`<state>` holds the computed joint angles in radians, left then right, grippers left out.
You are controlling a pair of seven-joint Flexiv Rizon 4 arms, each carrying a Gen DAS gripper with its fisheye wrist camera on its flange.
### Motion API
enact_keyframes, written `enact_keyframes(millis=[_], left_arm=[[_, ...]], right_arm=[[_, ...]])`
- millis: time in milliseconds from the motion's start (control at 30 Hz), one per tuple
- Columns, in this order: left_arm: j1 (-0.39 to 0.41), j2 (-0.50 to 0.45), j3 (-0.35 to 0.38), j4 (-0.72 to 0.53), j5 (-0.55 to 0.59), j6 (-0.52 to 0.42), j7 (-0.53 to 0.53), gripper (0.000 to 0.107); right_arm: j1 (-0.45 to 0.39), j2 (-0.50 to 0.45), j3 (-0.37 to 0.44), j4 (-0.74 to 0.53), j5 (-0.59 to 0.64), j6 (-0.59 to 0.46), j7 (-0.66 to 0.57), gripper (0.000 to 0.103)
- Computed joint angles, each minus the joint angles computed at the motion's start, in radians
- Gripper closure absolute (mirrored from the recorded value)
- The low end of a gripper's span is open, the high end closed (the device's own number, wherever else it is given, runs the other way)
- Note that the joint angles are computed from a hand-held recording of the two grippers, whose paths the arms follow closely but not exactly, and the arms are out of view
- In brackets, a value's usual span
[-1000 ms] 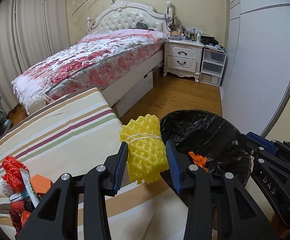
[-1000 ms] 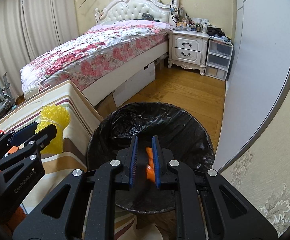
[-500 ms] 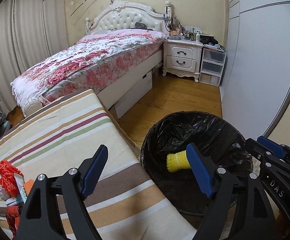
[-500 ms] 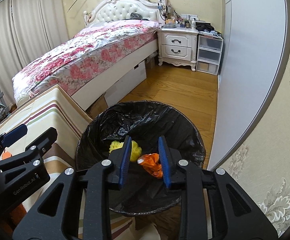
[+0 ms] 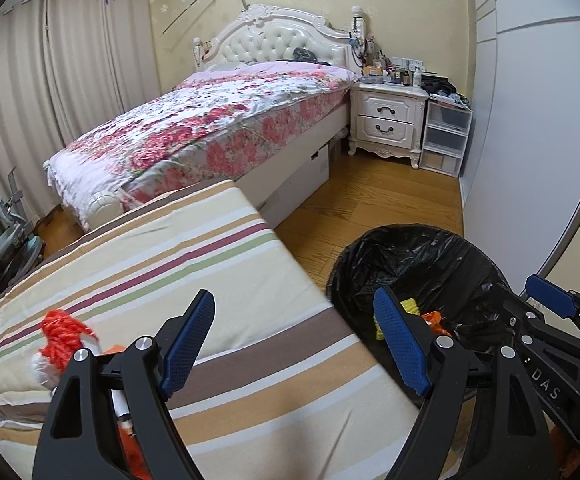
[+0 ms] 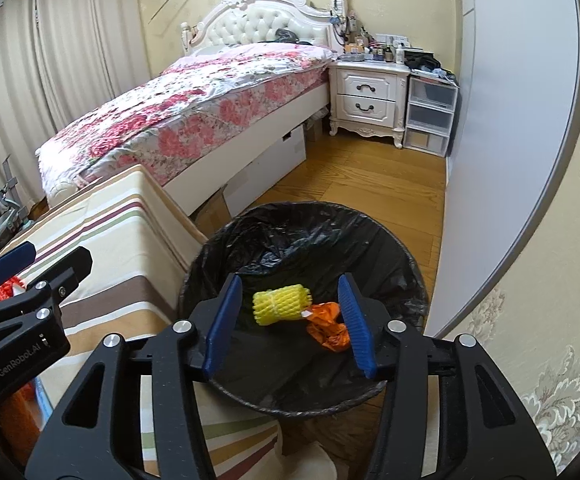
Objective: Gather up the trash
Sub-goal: 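Return both tools to the table and grasp the red plastic bag with the right tool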
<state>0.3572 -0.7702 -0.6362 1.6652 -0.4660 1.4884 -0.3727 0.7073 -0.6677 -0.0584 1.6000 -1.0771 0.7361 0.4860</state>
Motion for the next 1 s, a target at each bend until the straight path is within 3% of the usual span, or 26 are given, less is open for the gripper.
enact_keyframes(millis=[200,433,700,1000], left_arm=[[0.050,0.011,0.004,-0.008,-0.024,0.002,-0.010,0.027],[0.075,0.008,0.092,-0.062,-0.057,-0.003,-0.059,0.027],[0.082,-0.019,0.214,-0.130,-0.062,0.019,-0.125,0.027],[0.134,-0.035,0.257,-0.150,-0.061,0.013,-0.178,0.027]], right_arm=[[0.024,-0.049,-0.002,-0.089,0.011,0.001,-0.074,0.047],[0.066,-0.124,-0.025,-0.222,0.044,0.028,-0.174,0.045],[0.119,-0.268,-0.047,-0.467,0.150,0.056,-0.382,0.045],[0.180,-0.436,-0.069,-0.768,0.298,0.030,-0.636,0.045]])
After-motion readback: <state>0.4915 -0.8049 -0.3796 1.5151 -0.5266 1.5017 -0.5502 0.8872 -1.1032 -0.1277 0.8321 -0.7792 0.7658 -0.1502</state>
